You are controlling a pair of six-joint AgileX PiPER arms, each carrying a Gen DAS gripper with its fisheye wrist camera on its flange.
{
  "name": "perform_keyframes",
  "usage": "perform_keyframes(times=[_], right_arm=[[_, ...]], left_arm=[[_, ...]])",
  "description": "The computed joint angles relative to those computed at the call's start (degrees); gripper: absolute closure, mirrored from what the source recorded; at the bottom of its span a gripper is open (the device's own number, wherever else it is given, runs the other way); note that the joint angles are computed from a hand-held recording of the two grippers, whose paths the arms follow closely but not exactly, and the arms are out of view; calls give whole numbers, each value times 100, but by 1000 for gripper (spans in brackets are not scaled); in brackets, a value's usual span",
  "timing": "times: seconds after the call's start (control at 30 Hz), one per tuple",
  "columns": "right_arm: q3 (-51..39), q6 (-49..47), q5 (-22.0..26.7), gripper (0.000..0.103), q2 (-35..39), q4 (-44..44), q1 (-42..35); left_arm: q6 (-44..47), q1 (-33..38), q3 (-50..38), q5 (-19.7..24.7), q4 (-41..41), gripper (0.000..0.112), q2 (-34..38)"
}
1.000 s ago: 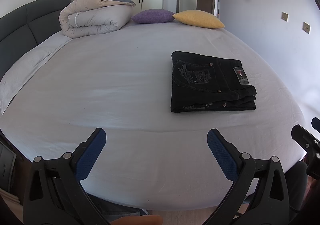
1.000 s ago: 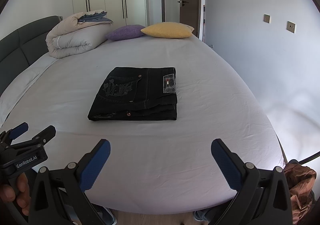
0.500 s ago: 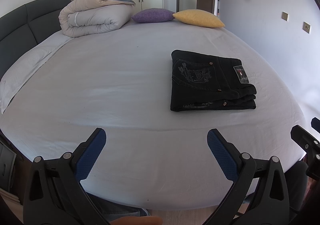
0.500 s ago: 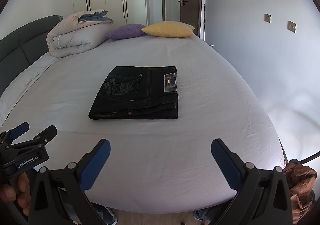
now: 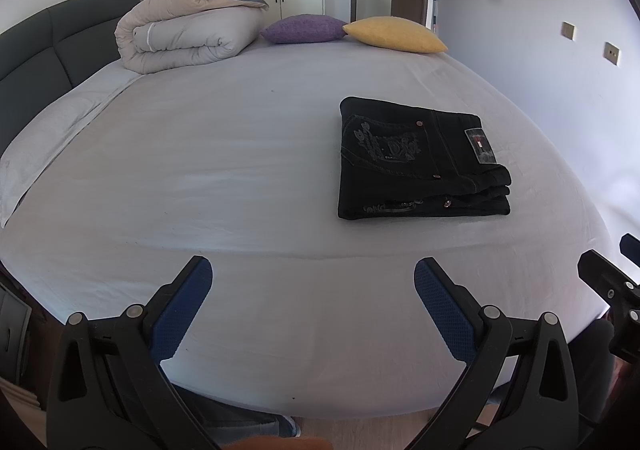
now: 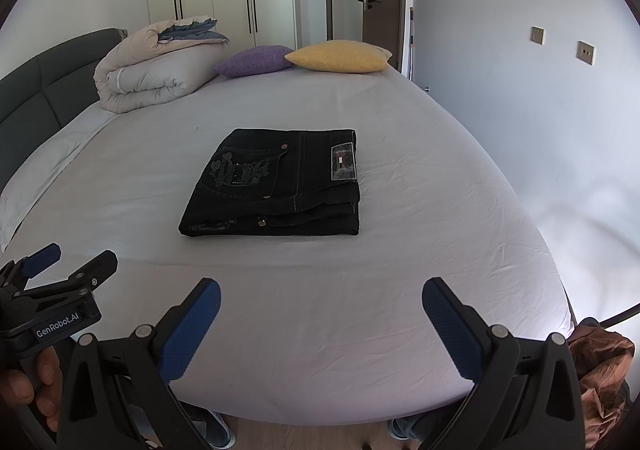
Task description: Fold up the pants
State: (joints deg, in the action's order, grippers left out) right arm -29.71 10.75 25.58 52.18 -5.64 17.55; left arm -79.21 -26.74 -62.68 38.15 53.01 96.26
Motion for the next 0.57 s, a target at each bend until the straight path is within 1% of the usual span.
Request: perform_keyframes(times=[0.07, 0.1, 0.2, 0.23, 0.33, 0.37, 0.47, 0.57], right_arm=[[19, 148, 18, 0, -25, -111, 68], [-2, 34, 5, 0, 0, -21, 18], [34, 89, 33, 0, -46, -61, 60], [32, -59, -3, 0, -13, 57, 1], [71, -108, -13, 0, -23, 103, 6], [62, -330, -16, 0, -11, 276, -85], [77, -296, 11, 0, -46, 250, -66], [55, -336, 3, 0, -18, 286, -90]], left_arm=[[-8, -2, 8, -8, -4, 9, 7], [-11, -3, 17, -18, -2, 9, 5], [60, 15, -7, -16, -40, 9, 12], [82, 18, -11, -21, -54, 9, 14], [178, 48, -14, -64, -141, 9, 15], [199, 59, -17, -69, -156, 9, 19], [249, 119, 10, -161, -214, 9, -2], [218, 119, 8, -117, -155, 9, -5]])
